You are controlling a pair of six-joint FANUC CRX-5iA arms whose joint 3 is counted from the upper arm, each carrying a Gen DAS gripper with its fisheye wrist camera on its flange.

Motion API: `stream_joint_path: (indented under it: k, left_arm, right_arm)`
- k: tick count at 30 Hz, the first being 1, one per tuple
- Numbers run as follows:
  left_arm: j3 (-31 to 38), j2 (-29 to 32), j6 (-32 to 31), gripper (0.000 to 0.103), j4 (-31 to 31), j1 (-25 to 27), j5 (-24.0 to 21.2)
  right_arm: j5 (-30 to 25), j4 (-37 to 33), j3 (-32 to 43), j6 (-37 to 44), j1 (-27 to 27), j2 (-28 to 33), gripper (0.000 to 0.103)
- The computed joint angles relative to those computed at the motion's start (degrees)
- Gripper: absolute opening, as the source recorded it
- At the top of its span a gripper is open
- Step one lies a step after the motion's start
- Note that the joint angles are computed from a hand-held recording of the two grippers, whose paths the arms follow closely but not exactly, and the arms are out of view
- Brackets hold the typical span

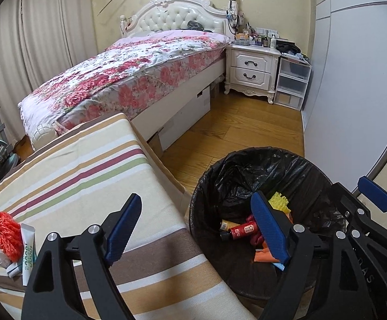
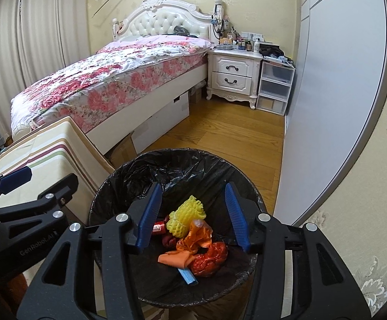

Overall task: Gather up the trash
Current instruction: 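Carry the red can and orange cloth over the bin and release both, then move both tools back over the table toward the red net sponge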

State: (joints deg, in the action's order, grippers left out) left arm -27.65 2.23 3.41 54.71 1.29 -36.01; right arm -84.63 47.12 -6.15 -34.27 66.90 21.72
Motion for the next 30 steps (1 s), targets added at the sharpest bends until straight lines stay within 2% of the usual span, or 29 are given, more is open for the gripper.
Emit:
stream_joint_path:
  k: [2, 4, 16, 25, 30]
  left_arm:
    - [-0.3, -0.4, -0.6, 0.082, 0.9, 0.1, 0.8]
    - [-0.3, -0.6, -0.5, 0.082, 1.0, 0.7, 0.7]
    - [0.3, -0.9, -0.9, 0.082, 1.1, 7.5, 0.6]
    - [2.8, 0.9, 0.3, 0.082, 1.1, 14.5, 0.1]
    - [4.9, 3.0, 0.8, 0.082, 1.8, 18.2, 1.9]
  right_arm:
    - [0.0, -0.1, 0.0, -0.1, 0.1, 0.0, 0.050]
    - [-0.1, -0.3, 0.2, -0.3, 0.3, 0.1, 0.057]
    - [1.6, 0.3, 4.1, 2.7, 0.6, 2.8, 0.057]
    - [4.5, 2.2, 12.1, 9.3, 0.1, 8.0, 0.057]
    - [6.6, 3.1, 18.4, 15.1, -0.4, 11.9, 0.057]
